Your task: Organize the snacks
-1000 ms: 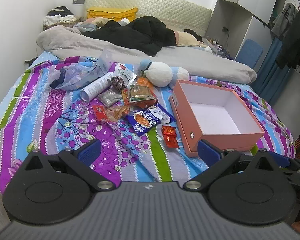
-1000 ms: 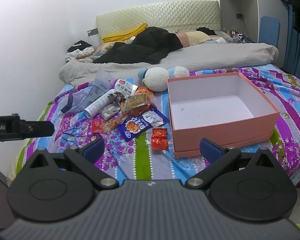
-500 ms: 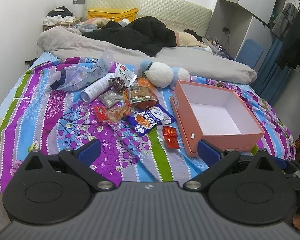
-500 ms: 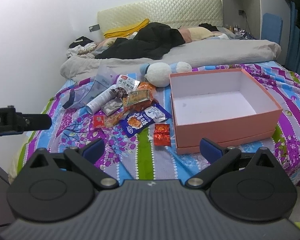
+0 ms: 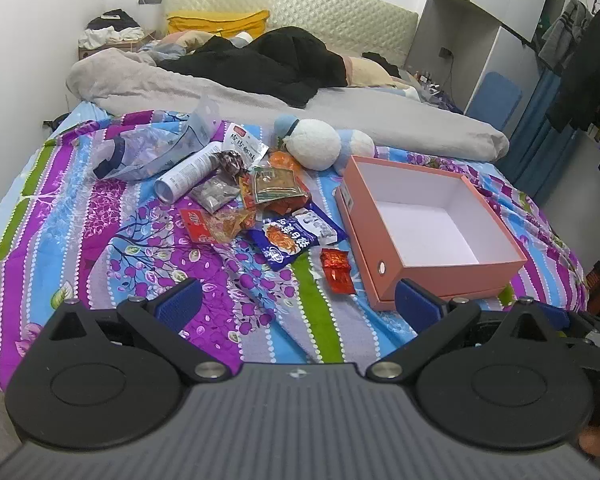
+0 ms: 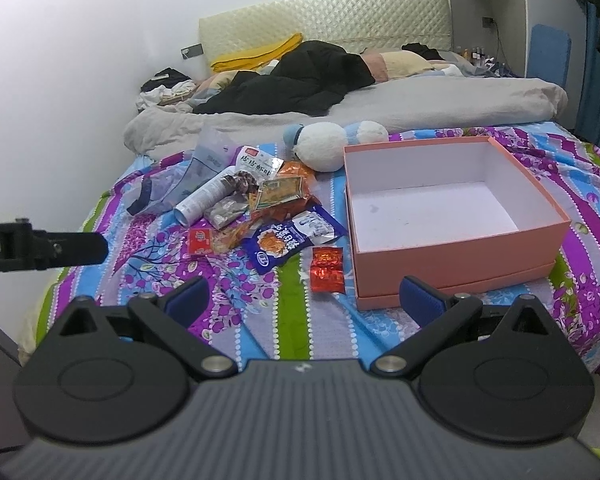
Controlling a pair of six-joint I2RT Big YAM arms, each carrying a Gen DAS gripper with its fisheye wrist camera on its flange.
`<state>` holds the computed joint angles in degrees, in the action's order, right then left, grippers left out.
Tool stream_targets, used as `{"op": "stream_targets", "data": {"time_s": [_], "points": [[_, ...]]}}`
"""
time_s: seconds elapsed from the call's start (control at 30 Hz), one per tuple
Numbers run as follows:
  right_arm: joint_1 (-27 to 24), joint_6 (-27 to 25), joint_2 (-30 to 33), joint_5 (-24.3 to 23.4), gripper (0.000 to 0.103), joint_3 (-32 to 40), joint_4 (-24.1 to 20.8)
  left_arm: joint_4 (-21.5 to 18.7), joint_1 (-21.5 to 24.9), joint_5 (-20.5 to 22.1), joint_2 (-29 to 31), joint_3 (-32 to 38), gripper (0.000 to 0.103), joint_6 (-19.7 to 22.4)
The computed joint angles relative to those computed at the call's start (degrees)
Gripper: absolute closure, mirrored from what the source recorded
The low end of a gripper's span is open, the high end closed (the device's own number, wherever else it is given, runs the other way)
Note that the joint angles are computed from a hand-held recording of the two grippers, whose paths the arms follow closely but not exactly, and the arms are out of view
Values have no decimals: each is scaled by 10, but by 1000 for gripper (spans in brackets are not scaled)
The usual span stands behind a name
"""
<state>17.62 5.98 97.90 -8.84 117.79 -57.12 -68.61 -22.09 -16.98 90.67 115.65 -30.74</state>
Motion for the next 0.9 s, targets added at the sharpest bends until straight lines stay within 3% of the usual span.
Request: {"op": "stream_targets", "data": {"time_s": [0.17,0.4,0.57,0.63,0.9], "points": [[3,4,5,17,0,4,4,0,9,14,8,4,0,5],[2,6,18,-3,0,8,5,2,23,30,30,18,0,9],[1,2,36,-11,8,19,4,44,38,42,38,-3,0,22],[5,-6,42,-9,29,18,13,54,46,44,47,-3,0,22],[22,-58,79,4,28,27,44,80,84,54,83,-8,0,7]]}}
